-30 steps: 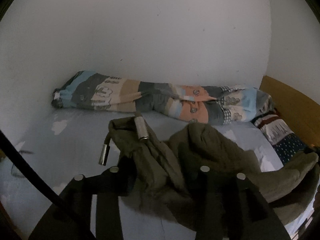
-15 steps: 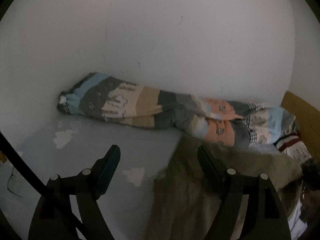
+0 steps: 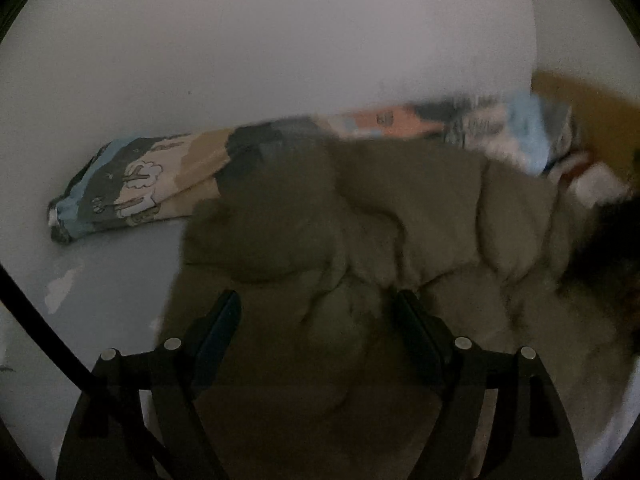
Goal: Fold large clothes
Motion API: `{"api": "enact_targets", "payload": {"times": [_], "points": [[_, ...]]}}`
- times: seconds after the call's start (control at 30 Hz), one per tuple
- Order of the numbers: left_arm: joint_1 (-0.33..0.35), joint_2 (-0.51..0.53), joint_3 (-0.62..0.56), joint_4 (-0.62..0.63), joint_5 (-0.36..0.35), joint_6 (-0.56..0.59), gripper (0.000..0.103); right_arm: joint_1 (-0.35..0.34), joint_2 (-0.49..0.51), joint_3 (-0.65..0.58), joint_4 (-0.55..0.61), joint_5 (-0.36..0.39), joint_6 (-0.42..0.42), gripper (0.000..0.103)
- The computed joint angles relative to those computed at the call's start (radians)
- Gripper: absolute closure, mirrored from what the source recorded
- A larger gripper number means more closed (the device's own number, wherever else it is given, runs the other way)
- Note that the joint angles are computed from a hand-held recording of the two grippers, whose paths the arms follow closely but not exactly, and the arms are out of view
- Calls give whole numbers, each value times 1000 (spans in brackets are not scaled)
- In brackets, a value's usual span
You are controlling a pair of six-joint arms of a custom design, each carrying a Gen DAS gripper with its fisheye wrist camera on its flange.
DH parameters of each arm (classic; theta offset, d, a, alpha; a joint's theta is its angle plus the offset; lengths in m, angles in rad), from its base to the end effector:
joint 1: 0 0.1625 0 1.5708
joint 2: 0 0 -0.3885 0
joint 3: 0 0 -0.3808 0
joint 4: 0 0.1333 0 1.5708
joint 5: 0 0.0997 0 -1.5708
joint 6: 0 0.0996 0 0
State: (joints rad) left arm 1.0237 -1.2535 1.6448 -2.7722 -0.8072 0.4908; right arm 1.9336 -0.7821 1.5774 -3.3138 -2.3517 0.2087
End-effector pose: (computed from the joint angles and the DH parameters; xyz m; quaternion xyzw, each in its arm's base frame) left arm -0.1364 -0.6125 0.4090 0.2955 0.8134 -0.3752 0.3320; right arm 0.2925 -0.5926 0.2041 -0.1098 -0.8338 0.5003 0.2060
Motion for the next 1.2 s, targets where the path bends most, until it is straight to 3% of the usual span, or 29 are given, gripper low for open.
{"api": "enact_targets", "payload": {"times": [0.1,0.27,0.37,0.47,0.6,0.77,0.83,1.0,1.1,1.2], "points": [[23,64,-35,15,32,-4,24,-27,-30,40,-11,86,33,82],[49,81,-28,-4,25,-16,20,-50,-105,153,-114,267,21,58],[51,80,-23,-1,31,-27,19,-39,-143,211,-178,304,2,54],[60,88,-41,22,29,-44,17,-8,-146,239,-233,278,-42,53],[61,98,-46,29,49,-48,14,42,-97,238,-248,192,-164,52],[64,119,-50,-7,60,-24,11,55,45,133,-193,4,-354,52],[66,127,-44,-40,58,-4,11,34,92,103,-193,-31,-417,52],[85,141,-59,-42,32,-15,8,-18,112,109,-209,17,-394,52],[77,151,-66,-23,68,-22,7,-47,93,128,-195,81,-354,52],[57,131,-77,107,133,-106,8,-37,95,108,-143,43,-341,52]]}}
